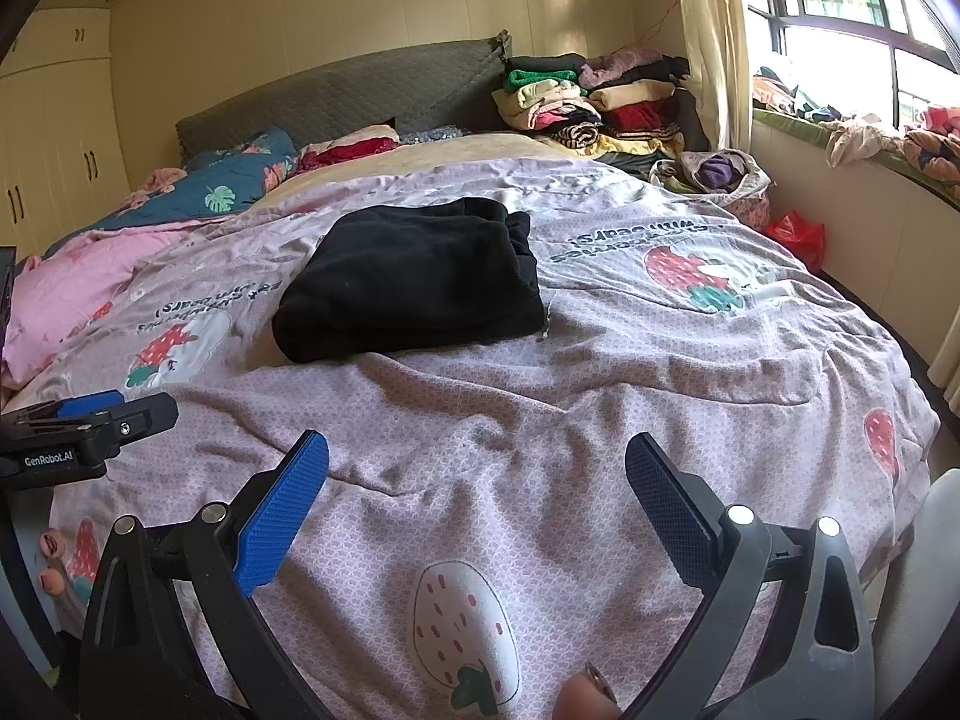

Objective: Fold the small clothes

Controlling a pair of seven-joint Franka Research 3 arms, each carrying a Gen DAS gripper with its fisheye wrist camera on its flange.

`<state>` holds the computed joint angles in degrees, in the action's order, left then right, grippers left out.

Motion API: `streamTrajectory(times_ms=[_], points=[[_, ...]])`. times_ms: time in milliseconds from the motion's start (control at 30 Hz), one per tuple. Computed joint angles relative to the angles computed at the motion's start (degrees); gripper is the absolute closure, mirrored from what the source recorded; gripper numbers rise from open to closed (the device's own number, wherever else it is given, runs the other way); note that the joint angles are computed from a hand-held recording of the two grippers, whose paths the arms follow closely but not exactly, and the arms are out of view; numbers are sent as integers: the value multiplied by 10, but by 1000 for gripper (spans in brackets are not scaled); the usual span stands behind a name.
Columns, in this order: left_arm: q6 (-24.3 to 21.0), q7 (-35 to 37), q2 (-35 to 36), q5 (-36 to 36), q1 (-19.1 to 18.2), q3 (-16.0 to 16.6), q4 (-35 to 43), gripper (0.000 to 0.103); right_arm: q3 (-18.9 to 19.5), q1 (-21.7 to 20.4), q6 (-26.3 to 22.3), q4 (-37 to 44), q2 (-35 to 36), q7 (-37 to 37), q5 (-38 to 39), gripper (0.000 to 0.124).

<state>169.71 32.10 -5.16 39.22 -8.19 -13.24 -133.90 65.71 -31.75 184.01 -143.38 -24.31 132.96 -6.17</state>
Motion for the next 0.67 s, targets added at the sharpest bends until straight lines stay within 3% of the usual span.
streamTrajectory(times_ms=[133, 267, 367, 433, 467, 567, 667], points=[[-6, 24, 2, -25, -6, 4, -1, 9, -1, 1, -6, 1, 0, 4, -1, 25], [-3, 74, 2, -86, -15, 13, -10, 9, -27, 26, -14, -11, -7, 18, 6, 25], [-2, 90, -3, -109, -5, 21, -20, 9, -106, 86, -31, -49, -31, 45, 31, 25], [-12, 93, -7, -126, 13, 36, -27, 9, -138, 95, -55, -81, -74, 63, 58, 25], [-14, 88, -7, -126, 26, 45, -29, 9, -163, 85, -94, -107, -116, 99, 46, 25], [-71, -29, -5, 8, 111, 53, -12, 9, -178, 10, -198, -155, -204, 156, 29, 25], [-134, -96, 15, 84, 167, 90, 18, 9, -195, -97, -298, -171, -206, 185, -15, 25]])
